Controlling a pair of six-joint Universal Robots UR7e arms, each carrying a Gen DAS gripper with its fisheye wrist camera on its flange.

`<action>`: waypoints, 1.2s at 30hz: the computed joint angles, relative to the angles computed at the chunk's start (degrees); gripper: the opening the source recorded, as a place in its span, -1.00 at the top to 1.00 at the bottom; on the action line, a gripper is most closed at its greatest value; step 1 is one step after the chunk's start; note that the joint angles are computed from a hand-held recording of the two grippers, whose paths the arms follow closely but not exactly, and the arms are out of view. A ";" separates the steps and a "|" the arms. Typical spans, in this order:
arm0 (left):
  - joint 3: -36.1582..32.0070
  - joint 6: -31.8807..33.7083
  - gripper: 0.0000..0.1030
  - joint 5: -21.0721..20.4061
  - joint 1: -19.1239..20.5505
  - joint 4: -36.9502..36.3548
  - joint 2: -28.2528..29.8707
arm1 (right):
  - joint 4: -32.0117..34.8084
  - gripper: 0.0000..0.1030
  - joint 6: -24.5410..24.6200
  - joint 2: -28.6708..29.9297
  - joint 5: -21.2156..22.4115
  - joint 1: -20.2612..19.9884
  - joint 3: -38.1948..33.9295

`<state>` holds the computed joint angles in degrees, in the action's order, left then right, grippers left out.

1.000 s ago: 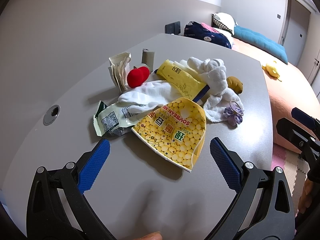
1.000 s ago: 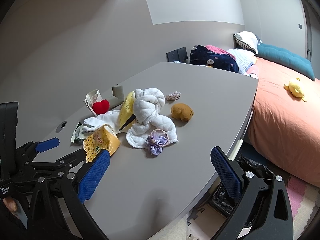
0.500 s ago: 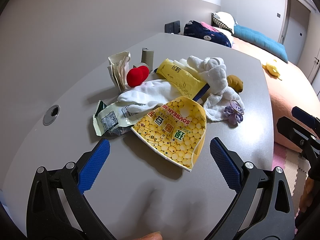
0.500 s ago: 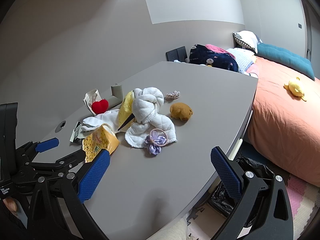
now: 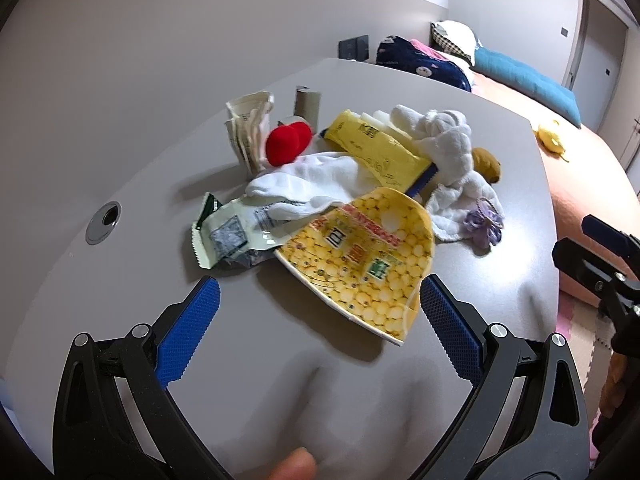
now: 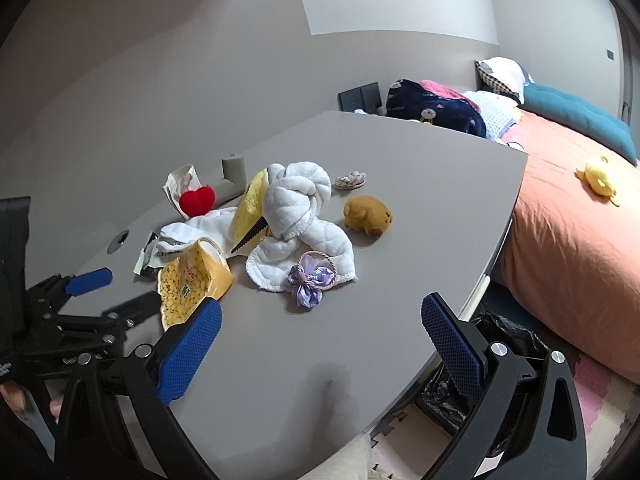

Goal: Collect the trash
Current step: 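Grasp the green-and-white snack wrapper with the left gripper while the right gripper grasps the purple bow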

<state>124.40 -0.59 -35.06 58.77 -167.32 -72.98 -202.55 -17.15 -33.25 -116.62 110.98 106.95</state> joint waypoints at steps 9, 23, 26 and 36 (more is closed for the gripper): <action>-2.12 -2.10 -0.88 -0.89 3.25 3.43 -0.96 | 6.28 -0.20 -0.35 2.23 -0.42 -0.78 -4.54; -5.66 2.90 -0.88 -0.25 6.84 1.16 0.66 | 13.88 0.33 -1.85 6.39 -0.94 -1.18 -11.74; -6.68 6.68 -0.88 -1.20 7.84 -0.95 1.54 | 14.40 0.50 -1.75 6.47 -0.34 -1.55 -11.91; -11.64 5.76 -0.82 -8.39 12.62 4.61 2.02 | 14.63 0.56 -1.21 6.30 0.47 -1.99 -11.90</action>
<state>112.77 5.16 -43.45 71.39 -162.71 -70.97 -187.92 -18.36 -26.95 -116.15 108.98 95.05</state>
